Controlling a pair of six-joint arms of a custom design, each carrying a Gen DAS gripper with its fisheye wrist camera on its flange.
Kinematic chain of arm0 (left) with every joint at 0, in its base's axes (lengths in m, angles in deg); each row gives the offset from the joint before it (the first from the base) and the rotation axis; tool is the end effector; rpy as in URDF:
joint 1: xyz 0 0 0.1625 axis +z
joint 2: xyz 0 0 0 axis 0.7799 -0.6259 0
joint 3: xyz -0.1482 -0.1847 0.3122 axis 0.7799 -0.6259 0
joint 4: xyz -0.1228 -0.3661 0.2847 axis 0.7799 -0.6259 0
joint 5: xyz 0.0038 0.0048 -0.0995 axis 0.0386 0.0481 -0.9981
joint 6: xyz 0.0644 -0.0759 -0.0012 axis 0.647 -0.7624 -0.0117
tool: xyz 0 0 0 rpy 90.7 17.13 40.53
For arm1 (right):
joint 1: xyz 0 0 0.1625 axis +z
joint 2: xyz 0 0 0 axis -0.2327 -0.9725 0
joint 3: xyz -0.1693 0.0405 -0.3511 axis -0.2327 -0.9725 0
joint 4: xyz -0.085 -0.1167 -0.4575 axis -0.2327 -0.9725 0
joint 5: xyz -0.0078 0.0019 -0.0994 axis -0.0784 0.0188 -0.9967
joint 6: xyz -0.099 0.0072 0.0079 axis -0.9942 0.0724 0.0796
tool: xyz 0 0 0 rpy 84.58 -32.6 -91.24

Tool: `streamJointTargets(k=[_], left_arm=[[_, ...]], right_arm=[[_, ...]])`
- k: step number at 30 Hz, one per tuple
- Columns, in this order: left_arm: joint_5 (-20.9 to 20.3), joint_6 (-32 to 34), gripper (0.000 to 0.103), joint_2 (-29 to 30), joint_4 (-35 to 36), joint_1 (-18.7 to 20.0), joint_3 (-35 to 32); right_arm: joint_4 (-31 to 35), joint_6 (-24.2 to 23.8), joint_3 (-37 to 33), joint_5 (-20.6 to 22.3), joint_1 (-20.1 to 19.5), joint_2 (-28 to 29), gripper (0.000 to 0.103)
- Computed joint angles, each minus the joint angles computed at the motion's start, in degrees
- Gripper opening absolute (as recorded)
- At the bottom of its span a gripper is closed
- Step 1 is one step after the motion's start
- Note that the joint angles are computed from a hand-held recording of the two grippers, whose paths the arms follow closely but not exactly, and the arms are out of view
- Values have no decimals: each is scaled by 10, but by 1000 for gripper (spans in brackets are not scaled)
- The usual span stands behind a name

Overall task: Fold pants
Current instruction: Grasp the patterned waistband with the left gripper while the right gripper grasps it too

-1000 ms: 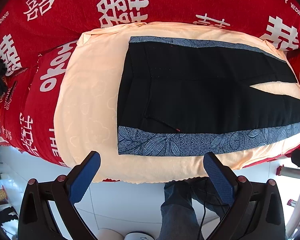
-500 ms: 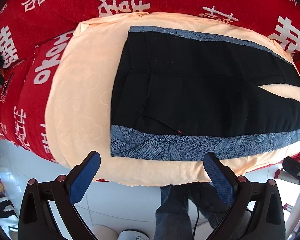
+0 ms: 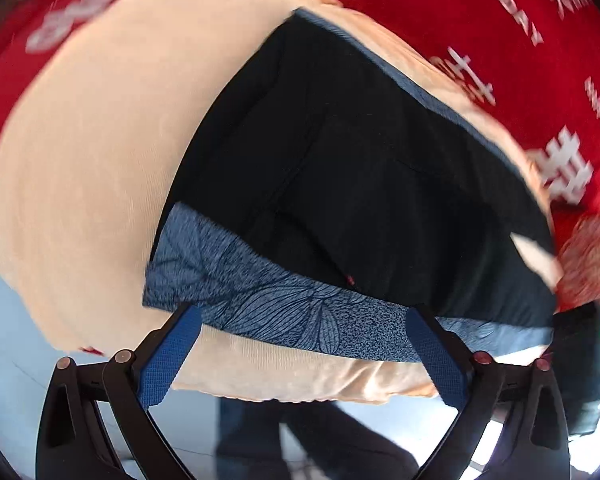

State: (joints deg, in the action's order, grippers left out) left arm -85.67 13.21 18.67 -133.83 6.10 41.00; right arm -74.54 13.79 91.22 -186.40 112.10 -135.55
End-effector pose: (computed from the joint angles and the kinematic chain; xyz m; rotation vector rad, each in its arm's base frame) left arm -0.3054 -0.7725 0.0898 0.6651 2.6798 0.3161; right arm 0.1979 -0.5941 0.2216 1.0889 2.7396 -0.9728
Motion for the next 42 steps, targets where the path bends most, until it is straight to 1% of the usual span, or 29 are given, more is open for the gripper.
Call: streamJointTargets(k=[2,3,4,6,10,11,13,14,15,17,18,19,20,21,22,23,24,26,27,28,29,30,33,35,36,39,40,41,42], left_arm=[[-11,-13,98,-4,-4,11,4],[-16,-15,98,-7,-11,16,9],[-21,-18,98,-9,-12,19,12],[-29,-22,98,-15,-14,23,22],[-46,-17,98,-24,-13,28,39],[-49,-16,98,-25,-11,28,41],[-60,-20,98,-22,-3,29,40],[-72,-27,98,-18,3,30,36],[-83,-32,98,-12,6,31,32],[-109,-41,98,2,-1,31,21],[-126,-48,98,9,-13,32,16],[-140,-57,88,14,-30,32,13],[-147,-61,70,19,-41,32,11],[-148,-61,65,25,-46,32,4],[-138,-61,61,31,-47,29,0],[-136,-55,50,35,-46,28,-3],[-127,-47,49,38,-42,26,-6],[-122,-35,49,43,-31,24,-15],[-124,-33,49,48,-26,24,-23],[-125,-32,49,51,-19,24,-29],[-127,-30,49,56,-10,24,-38],[-129,-28,49,59,-5,23,-44],[-131,-13,49,64,14,23,-60],[-130,-8,49,72,29,22,-75],[-129,-4,49,74,36,22,-79],[-118,6,49,81,49,20,-87],[-111,5,49,81,51,20,-87],[-104,-1,40,82,52,20,-87],[-98,-8,34,81,49,21,-86]], right_arm=[[-56,-10,12,60,-20,25,82],[-75,-9,14,86,-31,41,65],[-92,-6,16,97,-36,54,63],[-137,4,24,103,-47,77,63],[-234,40,44,97,-61,101,63],[-267,51,51,100,-66,104,60],[-312,66,56,114,-74,107,10],[-332,62,55,120,-75,106,10],[-335,50,53,120,-72,102,10],[-320,14,46,127,-61,86,10],[-318,6,44,133,-55,82,10],[-317,-4,46,144,-55,77,9],[-306,-14,46,149,-50,71,9],[-295,-20,47,154,-50,66,9],[-286,-25,51,160,-51,62,9],[-278,-29,57,162,-51,57,9],[-258,-29,65,140,-48,48,10],[-252,-19,87,119,-54,30,11],[-262,4,110,92,-56,17,19],[-273,13,124,83,-62,8,33],[-289,28,143,68,-65,-1,42],[-302,41,164,55,-67,-13,52],[-353,71,209,55,-71,-27,53],[-370,87,221,36,-66,-28,52],[-396,99,232,26,-65,-26,52],[-526,126,266,26,-84,-2,52],[-562,134,268,34,-90,9,50],[-601,141,268,47,-99,22,46],[-629,150,267,47,-102,30,28]])
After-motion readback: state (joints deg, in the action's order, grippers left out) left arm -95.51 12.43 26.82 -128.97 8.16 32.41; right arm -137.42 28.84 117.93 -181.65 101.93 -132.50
